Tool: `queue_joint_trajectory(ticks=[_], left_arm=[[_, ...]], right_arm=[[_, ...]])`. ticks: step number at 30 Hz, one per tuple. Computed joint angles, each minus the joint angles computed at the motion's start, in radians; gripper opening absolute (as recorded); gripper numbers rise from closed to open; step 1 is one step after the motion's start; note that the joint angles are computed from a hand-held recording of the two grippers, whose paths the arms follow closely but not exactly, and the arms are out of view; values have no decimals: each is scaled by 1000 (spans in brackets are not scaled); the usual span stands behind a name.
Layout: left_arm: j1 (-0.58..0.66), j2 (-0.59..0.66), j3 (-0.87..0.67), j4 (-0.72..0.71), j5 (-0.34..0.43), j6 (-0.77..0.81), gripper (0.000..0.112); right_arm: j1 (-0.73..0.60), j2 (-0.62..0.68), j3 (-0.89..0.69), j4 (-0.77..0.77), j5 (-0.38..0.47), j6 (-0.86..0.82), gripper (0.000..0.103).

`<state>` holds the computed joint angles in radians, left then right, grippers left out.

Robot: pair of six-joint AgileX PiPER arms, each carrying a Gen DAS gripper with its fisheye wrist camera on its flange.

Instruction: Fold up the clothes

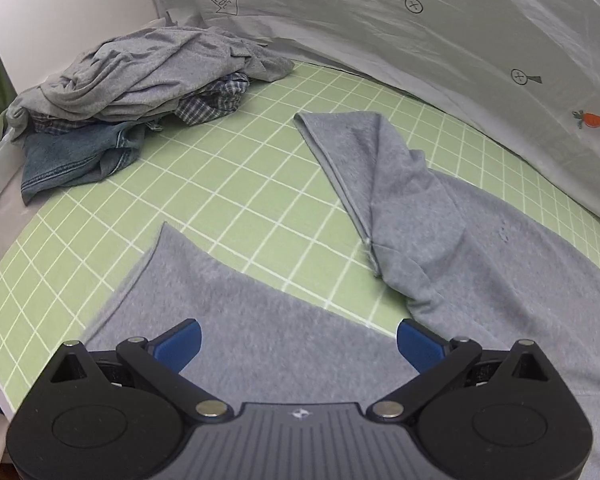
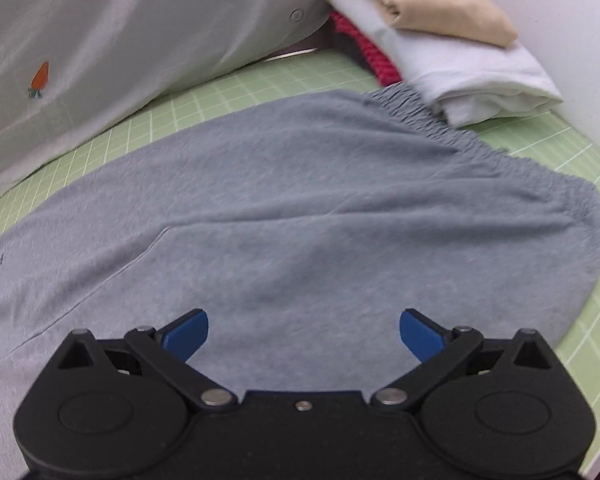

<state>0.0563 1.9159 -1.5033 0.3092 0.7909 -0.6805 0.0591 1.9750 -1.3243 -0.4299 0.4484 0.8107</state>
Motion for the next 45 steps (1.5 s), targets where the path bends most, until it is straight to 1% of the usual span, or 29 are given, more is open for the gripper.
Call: queue_joint_trajectory(ticks=[2,4,5,8,9,10,13,16,19,20,21,22,23,24,28,30,34,37,40,41,45], left_arm=[[48,59,-66,-54,-10,90,101],[93,128,-148,-128,-15,183,95],[113,171,-205,-166,-3,228,94],[144,292,-365,-256,34,347,81],[149,330,-415,-281,45,384,75],[155,370,-470,-306,60,421,72],[157,470,-611,-337,103,452,69],[154,567,-759,-356,162,456,69],[137,602,-813,-328,155,462,67],[129,609,-823,-308,151,460,65],[120,610,-823,-281,146,454,53],[121,609,-821,-282,142,460,30],[123,608,-817,-284,138,465,14],[126,607,-814,-286,134,470,2],[140,596,-791,-295,115,487,1],[160,573,-752,-266,92,470,1],[220,559,-745,-154,81,420,1],[277,599,-839,-74,126,368,1],[329,632,-930,-49,171,335,1],[342,627,-925,-49,167,324,1],[349,622,-905,46,190,286,0]], right_arm=[[54,58,-83,28,63,14,103],[86,120,-177,72,124,-17,103],[101,150,-225,74,164,-15,103],[148,228,-362,41,303,25,103],[155,238,-379,32,319,40,103],[160,245,-391,27,330,54,103],[164,263,-426,27,362,76,103],[171,281,-466,31,399,88,103],[170,304,-511,46,425,71,103],[170,310,-524,50,433,66,103],[170,315,-534,54,439,62,103],[170,321,-546,58,445,56,103],[169,326,-555,62,450,50,103],[168,330,-563,65,454,46,103],[169,338,-579,71,461,37,103],[168,338,-579,72,461,37,103],[172,333,-566,61,451,50,103],[173,333,-563,58,449,54,103],[172,332,-563,60,450,52,103],[172,332,-564,61,451,50,103],[168,329,-558,62,446,46,103]])
